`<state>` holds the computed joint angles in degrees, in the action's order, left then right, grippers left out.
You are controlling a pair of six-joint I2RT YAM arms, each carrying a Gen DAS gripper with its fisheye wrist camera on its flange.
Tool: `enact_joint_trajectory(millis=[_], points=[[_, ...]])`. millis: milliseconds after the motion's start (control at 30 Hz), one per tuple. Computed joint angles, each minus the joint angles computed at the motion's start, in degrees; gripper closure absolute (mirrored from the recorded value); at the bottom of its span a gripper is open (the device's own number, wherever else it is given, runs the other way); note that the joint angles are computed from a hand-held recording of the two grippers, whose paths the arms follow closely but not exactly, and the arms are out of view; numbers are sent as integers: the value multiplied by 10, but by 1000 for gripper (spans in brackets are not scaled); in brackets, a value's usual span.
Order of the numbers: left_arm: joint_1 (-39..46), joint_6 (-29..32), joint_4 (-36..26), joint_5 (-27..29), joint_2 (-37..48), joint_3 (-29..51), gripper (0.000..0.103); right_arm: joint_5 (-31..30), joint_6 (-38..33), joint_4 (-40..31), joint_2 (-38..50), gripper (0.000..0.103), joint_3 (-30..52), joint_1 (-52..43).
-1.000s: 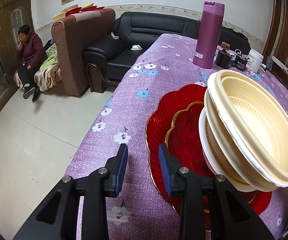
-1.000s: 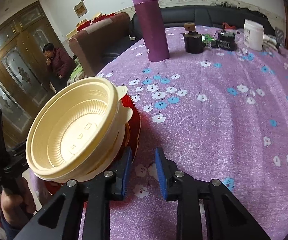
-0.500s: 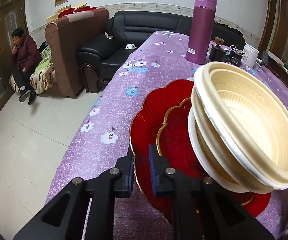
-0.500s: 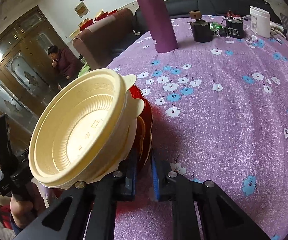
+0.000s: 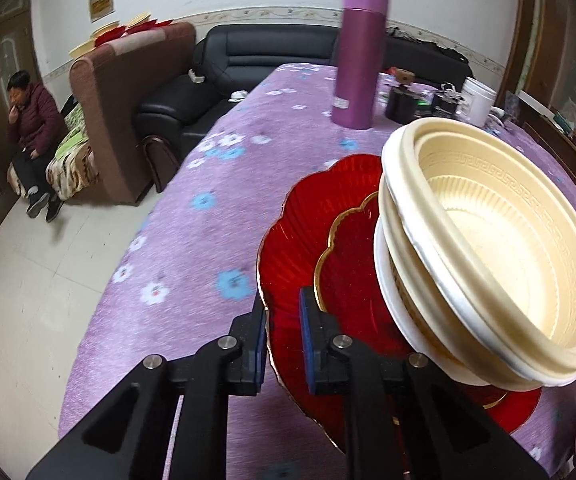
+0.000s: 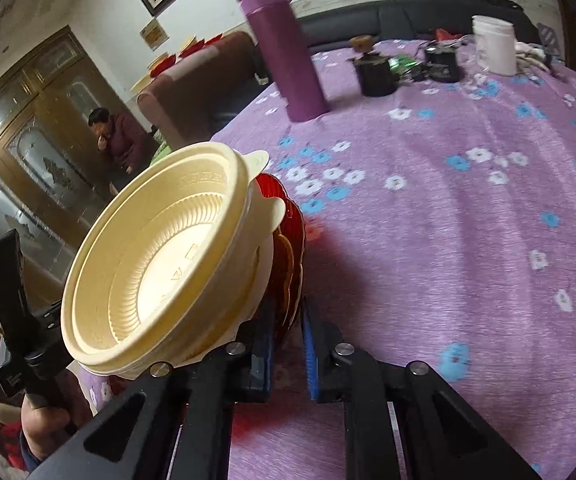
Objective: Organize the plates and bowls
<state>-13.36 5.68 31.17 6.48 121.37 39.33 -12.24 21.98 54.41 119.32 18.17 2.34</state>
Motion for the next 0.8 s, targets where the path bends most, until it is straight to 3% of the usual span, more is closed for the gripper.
enact_joint_trajectory(millis=[500, 800], points=[[-228, -110, -104, -95, 74, 153, 87, -74, -105, 105, -11, 89, -105, -288], [-295, -150, -95, -158, 138, 233, 85, -93, -164, 155, 55, 90, -95, -408]])
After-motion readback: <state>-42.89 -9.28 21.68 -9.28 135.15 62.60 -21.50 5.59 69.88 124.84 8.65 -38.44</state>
